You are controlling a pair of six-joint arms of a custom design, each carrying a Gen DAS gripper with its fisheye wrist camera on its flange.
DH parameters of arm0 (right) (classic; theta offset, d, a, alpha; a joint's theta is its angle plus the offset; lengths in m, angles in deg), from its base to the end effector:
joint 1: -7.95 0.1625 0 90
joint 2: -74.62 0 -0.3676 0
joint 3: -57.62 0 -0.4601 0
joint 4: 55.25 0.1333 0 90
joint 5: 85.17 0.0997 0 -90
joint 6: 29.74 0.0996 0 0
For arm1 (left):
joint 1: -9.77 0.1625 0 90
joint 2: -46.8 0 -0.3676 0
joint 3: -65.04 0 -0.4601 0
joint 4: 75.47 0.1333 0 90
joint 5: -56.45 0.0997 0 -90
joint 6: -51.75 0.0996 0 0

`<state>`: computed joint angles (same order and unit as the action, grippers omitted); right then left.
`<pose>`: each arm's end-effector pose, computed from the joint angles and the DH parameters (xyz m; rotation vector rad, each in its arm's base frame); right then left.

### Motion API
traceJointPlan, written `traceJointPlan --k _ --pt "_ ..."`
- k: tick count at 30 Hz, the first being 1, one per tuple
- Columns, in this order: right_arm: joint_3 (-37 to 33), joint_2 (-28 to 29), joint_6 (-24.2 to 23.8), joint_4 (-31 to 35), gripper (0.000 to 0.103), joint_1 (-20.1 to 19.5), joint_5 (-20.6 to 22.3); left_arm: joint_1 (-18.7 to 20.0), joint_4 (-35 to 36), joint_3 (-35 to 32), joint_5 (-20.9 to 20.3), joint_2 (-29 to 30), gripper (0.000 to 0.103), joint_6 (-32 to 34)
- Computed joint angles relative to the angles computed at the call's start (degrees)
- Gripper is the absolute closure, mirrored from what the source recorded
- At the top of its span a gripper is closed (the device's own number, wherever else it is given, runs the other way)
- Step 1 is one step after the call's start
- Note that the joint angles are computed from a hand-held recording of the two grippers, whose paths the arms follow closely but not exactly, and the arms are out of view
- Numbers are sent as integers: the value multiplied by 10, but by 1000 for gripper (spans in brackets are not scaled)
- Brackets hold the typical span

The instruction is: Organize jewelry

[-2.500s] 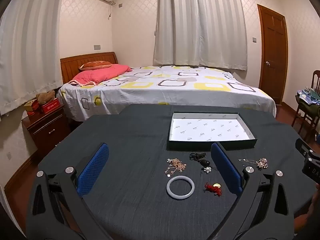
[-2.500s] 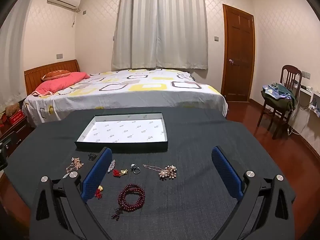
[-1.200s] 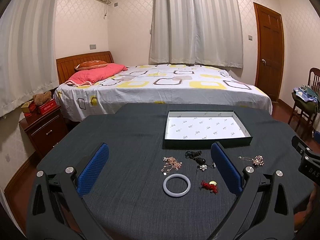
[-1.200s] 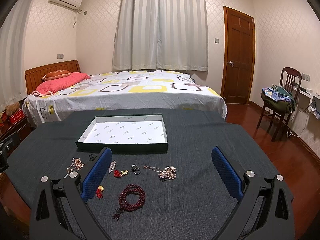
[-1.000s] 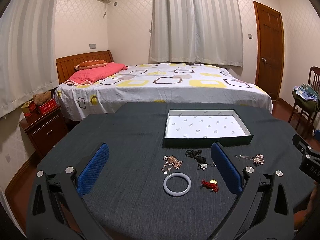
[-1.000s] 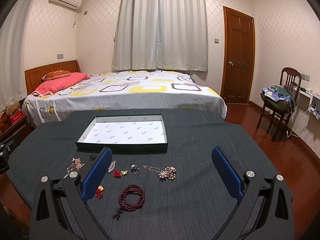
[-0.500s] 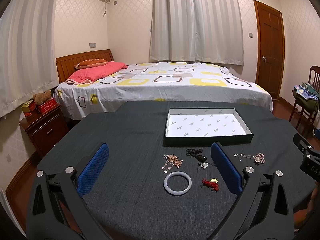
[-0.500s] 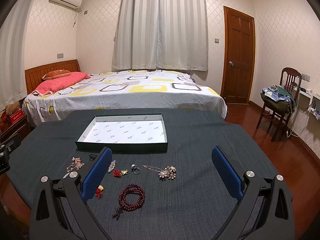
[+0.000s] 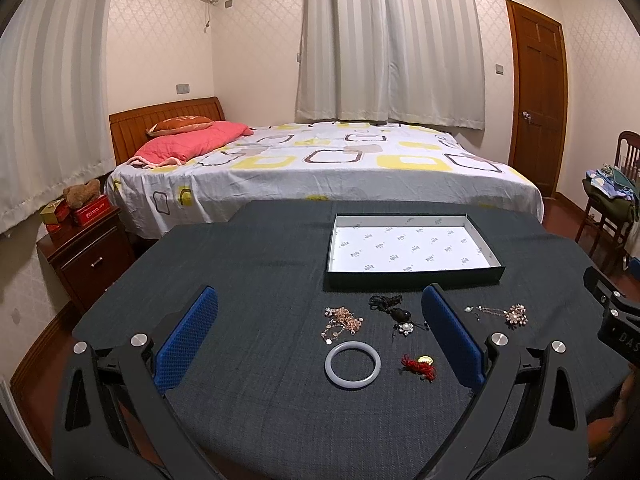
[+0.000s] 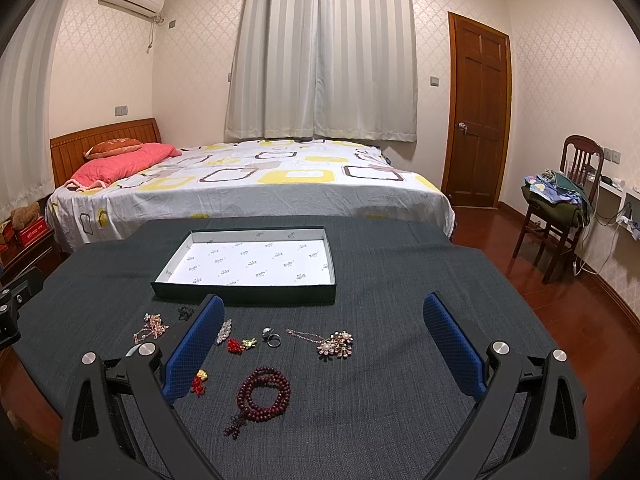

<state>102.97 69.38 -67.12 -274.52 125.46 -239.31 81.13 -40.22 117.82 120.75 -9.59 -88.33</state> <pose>0.3911 -0.6564 -0.0013 0.0232 -1.7714 1.3987 -0.0523 -0.7072 0.3657 0.8633 2.1345 -1.1573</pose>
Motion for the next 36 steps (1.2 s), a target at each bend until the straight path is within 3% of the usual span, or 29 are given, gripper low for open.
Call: traceJointPlan --k 25,32,36 --pt "41 -16 73 65 6 -16 -1 11 55 -85 -13 63 4 -20" --pt "65 -20 117 105 6 -30 17 22 70 -107 9 86 4 -19" --pt "102 -33 188 165 6 -47 37 37 132 -183 16 144 4 -44"
